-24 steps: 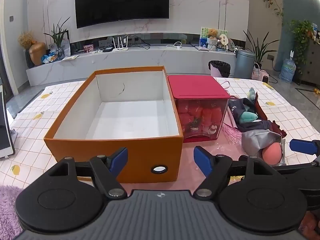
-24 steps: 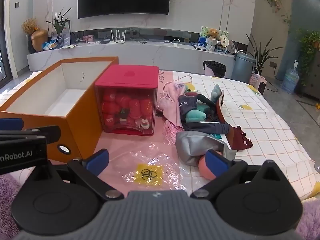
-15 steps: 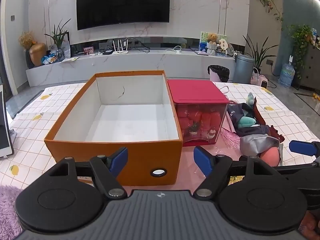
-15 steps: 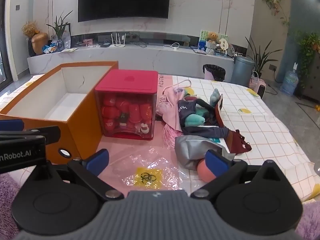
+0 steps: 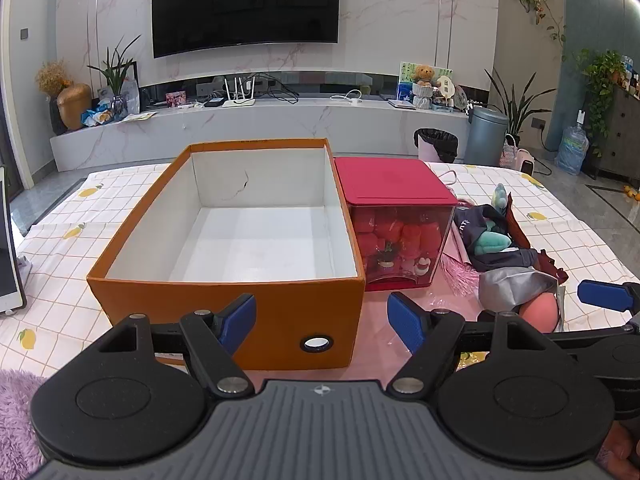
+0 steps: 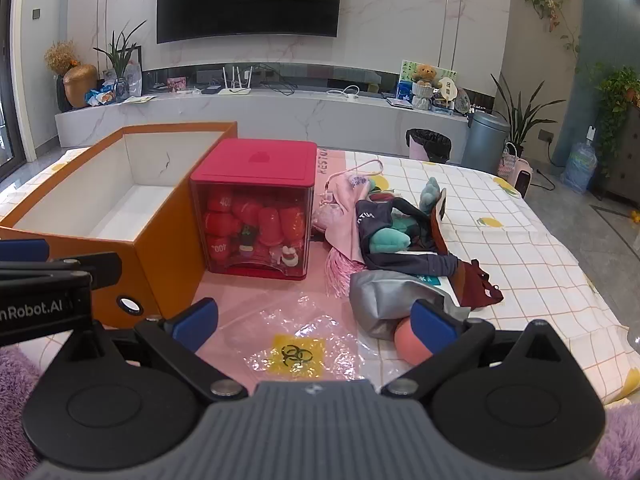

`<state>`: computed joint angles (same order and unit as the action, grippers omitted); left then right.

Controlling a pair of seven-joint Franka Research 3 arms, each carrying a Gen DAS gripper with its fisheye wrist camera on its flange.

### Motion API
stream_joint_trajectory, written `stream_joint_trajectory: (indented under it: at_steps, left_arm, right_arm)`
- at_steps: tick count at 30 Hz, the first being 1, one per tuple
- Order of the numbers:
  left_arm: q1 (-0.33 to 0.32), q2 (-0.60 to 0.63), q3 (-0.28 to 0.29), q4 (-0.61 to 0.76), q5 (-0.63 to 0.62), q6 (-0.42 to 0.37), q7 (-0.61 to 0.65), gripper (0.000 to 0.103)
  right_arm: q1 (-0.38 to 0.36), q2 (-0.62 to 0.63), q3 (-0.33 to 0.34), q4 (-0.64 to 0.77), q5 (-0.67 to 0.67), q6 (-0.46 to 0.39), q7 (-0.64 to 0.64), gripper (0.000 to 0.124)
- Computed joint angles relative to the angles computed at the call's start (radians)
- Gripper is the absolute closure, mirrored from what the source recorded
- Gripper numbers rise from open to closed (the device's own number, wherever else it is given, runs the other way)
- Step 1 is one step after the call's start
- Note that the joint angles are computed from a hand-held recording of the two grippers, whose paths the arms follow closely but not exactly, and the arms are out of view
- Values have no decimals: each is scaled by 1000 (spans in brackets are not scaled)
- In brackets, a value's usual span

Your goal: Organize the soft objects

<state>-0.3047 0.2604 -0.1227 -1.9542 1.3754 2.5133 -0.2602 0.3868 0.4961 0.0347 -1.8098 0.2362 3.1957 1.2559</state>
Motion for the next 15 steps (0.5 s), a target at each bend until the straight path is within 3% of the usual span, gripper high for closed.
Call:
stream_joint_trajectory:
  at_steps: [15]
  left_arm:
    - [-7,20,4,18,3,-19,8,15]
  right_arm:
    - [38,2,-44,0,-9,5,9,23]
